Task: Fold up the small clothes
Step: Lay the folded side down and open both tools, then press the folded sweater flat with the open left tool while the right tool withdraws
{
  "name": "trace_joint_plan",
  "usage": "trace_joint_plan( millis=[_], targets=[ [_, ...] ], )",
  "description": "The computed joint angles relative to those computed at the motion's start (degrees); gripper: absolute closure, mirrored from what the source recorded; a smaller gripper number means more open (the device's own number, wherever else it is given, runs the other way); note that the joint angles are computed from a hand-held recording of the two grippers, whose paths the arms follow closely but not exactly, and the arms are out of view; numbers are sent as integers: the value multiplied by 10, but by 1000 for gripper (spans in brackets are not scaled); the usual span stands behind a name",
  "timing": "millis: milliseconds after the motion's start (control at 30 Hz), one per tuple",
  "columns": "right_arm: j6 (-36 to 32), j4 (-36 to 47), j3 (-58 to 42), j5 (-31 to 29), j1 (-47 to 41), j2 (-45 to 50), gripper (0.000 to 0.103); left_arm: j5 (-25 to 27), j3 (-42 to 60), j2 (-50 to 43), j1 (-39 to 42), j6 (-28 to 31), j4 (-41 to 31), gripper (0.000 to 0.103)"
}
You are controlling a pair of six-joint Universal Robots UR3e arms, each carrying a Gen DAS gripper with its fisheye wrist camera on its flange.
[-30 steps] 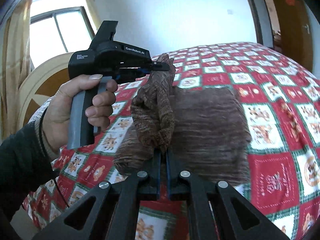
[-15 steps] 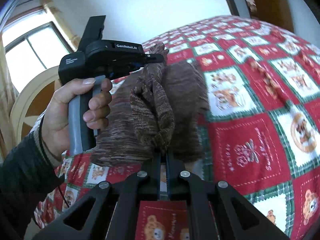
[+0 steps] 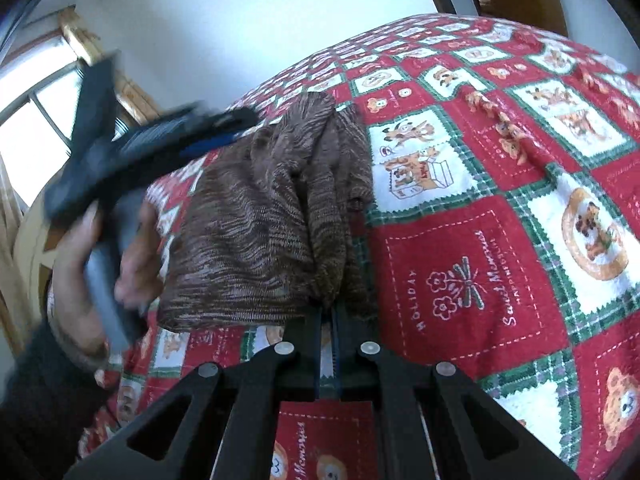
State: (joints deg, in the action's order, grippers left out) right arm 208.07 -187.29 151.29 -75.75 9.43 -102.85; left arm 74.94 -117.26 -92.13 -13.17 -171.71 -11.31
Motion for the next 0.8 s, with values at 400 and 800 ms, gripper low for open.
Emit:
trace_joint_plan(
  millis=[400, 800],
  targets=[
    [-17, 129, -224, -58, 20, 70, 38, -29, -148, 38, 85, 3, 25, 7],
    [-55, 170, -367, -131, 23, 233, 97, -61, -172, 42, 103, 14, 12, 0]
  ],
)
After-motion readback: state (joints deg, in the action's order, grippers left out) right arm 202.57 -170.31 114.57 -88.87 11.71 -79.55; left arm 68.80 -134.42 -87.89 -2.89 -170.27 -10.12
